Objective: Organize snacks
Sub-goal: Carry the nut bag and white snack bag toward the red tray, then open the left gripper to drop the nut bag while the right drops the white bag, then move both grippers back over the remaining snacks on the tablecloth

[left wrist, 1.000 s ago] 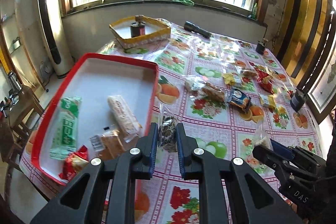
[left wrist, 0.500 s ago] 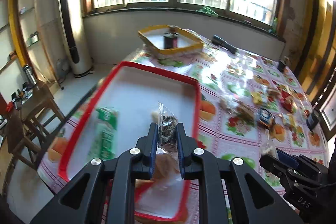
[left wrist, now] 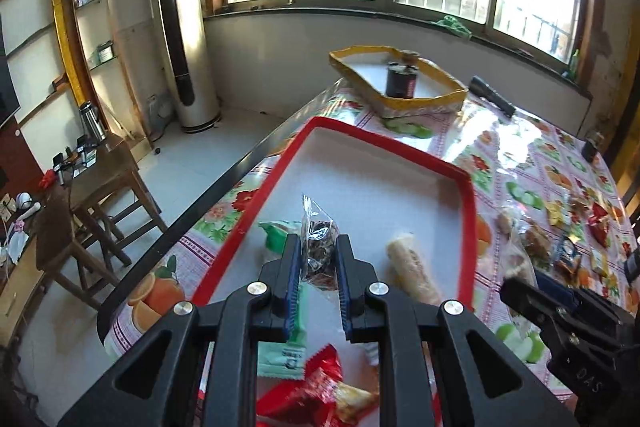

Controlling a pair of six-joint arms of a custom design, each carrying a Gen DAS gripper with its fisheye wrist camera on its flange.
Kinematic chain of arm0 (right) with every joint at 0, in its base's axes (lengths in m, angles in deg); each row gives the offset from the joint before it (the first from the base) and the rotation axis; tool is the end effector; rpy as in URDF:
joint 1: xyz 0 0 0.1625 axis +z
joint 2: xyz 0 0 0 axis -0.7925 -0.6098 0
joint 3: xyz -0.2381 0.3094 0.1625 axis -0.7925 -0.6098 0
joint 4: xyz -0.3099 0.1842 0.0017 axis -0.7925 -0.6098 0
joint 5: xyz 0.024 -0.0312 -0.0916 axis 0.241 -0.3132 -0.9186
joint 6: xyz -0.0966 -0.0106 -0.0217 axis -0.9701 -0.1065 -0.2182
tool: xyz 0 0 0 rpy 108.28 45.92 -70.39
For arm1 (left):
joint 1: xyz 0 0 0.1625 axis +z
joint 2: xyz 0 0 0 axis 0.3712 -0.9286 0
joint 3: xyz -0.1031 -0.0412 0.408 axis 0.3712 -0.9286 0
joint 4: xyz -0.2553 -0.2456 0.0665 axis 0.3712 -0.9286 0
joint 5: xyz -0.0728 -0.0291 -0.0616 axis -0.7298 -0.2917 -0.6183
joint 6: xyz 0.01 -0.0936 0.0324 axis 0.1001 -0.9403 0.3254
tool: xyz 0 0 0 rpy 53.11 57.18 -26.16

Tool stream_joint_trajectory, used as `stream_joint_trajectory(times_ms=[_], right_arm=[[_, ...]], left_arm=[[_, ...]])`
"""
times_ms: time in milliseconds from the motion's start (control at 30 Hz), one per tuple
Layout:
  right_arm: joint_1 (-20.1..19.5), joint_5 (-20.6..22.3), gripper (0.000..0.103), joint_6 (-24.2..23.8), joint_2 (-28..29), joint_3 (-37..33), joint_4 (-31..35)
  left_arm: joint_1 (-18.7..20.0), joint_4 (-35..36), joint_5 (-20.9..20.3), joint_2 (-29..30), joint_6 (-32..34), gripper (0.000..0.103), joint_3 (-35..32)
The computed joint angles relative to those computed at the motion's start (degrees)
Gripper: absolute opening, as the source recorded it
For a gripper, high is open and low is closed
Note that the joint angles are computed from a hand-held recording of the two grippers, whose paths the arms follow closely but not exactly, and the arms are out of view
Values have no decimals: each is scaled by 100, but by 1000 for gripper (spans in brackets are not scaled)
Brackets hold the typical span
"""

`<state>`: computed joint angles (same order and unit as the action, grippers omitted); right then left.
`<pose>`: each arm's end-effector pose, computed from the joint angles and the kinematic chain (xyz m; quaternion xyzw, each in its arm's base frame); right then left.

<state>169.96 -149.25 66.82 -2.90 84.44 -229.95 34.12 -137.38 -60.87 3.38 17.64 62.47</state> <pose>0.3414 -0.4600 -0.0025 0.1584 -0.9183 0.3360 0.1371 -0.0730 -0.4886 0.2964 0.1575 0.8504 -0.3591 0.3508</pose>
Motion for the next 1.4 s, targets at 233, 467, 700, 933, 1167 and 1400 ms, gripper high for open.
stream_joint_trajectory(times_ms=[233, 467, 700, 933, 1167, 1400], right_arm=[[-212, 163, 35, -126, 348, -836, 716], [-299, 135, 35, -279, 602, -1457, 1360], [-330, 169, 37, -297, 656, -1562, 1550], [-300, 294, 38, -268, 438, -1204, 1065], [-354, 204, 42, -77, -65, -204, 8], [-589, -160, 42, 195, -509, 837, -1019]], left_arm=[[223, 92, 38, 259, 23, 16, -226], [326, 220, 11, 325, -77, 16, -273], [338, 449, 35, 353, -278, 20, -328], [308, 692, 102, 205, -566, 46, -289], [-8, 357, 270, 292, -449, 54, -80], [-324, 154, 380, 395, -377, 58, 142]])
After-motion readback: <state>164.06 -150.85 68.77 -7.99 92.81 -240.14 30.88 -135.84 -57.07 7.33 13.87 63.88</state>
